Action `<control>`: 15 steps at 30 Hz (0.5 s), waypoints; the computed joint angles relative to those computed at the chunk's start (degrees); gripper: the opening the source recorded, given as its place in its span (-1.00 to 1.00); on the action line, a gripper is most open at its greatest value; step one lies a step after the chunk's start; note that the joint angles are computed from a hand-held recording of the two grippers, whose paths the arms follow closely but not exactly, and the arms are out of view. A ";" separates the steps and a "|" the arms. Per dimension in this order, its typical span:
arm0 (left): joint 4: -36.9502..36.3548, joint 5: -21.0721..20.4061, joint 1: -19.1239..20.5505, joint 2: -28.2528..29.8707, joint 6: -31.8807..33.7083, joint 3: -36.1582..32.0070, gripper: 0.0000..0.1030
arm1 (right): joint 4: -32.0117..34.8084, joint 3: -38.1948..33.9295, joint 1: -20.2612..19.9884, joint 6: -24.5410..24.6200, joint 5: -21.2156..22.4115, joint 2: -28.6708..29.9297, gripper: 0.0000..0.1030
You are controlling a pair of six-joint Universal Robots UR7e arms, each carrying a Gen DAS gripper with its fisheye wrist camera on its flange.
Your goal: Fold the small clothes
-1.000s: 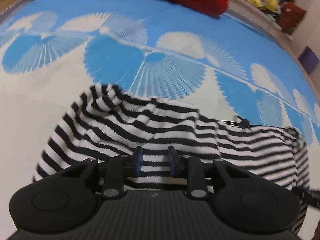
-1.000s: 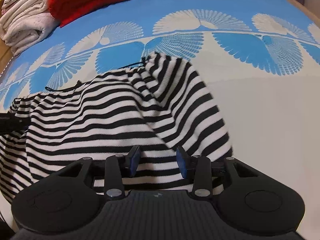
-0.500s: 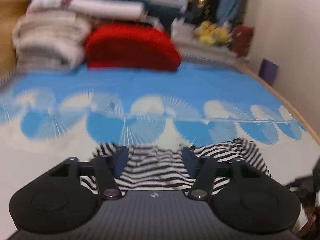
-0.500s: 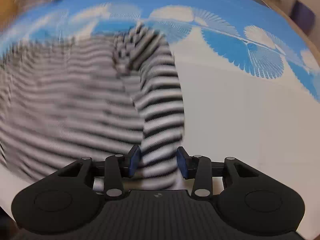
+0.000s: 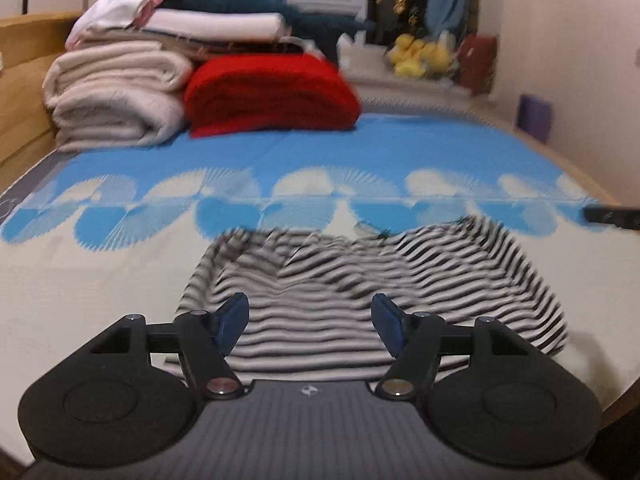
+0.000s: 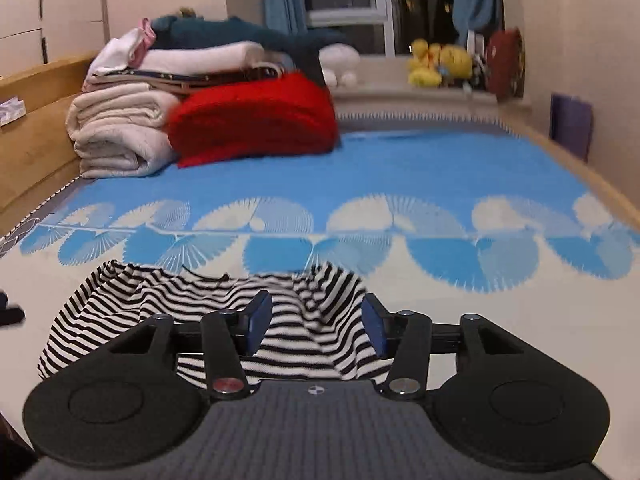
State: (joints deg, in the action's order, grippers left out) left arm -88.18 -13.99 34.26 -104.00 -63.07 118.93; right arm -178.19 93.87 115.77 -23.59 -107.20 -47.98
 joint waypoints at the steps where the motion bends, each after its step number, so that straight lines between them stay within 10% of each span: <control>1: 0.46 0.22 0.02 -0.13 -0.71 0.03 0.42 | -2.13 0.58 0.09 -1.74 -0.75 0.02 0.05; 8: 0.34 -1.78 3.18 0.83 -1.49 -1.12 0.40 | -11.55 3.00 -0.08 0.14 -3.69 -0.06 0.05; 15: -6.76 -2.65 3.85 1.67 4.88 0.21 -0.10 | -11.03 4.00 -0.84 2.32 -5.21 -0.98 0.06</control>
State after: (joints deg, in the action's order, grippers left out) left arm -94.94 -16.64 38.11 -102.33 -58.19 119.14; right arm -189.22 97.87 114.94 -21.26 -112.42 -48.97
